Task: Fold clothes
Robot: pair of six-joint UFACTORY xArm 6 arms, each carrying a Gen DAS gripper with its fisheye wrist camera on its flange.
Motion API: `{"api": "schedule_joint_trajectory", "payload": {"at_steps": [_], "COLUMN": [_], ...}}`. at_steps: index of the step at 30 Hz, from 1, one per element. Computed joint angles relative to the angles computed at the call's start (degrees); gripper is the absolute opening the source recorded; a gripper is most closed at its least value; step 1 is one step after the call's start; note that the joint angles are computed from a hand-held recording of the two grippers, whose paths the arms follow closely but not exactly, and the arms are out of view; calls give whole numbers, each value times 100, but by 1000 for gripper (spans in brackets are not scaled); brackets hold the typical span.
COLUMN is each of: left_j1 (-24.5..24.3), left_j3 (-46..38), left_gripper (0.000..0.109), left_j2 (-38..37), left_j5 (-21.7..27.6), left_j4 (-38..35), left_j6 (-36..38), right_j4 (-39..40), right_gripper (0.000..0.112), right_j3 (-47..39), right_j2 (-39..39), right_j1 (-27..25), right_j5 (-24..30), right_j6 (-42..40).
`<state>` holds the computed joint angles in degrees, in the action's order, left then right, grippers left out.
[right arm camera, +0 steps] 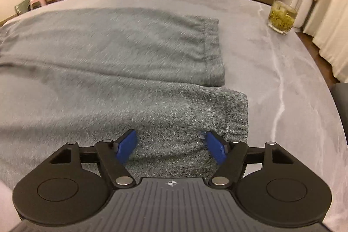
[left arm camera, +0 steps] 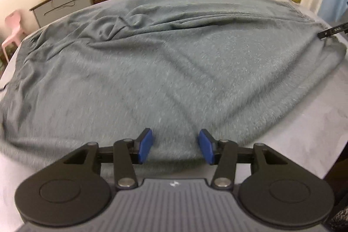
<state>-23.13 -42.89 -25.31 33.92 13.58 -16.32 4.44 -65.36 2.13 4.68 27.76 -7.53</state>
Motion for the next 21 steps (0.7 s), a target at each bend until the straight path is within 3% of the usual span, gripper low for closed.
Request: {"api": "schedule_joint_trajectory", "payload": {"at_steps": [4,5,7,10,12,16,21], "left_j1": [323,495,959,1668,2069,2507,2753], "left_j3": [51,-65,-549,-1767,-2728,-5117,-8115], "left_gripper": [49,51,67,85,91,92,92], "left_j2": [-428,-438,-154,873,1734,3711,6015], "left_j5": [-101,-159,-252,-182,-86,737,1832], "left_j4": [-680,-684,-386,425,320,597,648], "left_j6": [351,366,192,-527,-516,-454,-381], "right_j4": [-404,-104,690,745,243,-171,-632], "right_gripper": [74,75,85,88,90,95,95], "right_j3": [-129,-75,-115,-788,-1506,-3300,-5647], "right_j2": [-91,-198,-319,90,632,2041,3762], "right_j1": [80,102,107,92,62,-38,-118], "right_j5": [255,117,-113,-212,-105,321,1348], "right_j6": [337,136,-312,-71,413,1134,1571]}}
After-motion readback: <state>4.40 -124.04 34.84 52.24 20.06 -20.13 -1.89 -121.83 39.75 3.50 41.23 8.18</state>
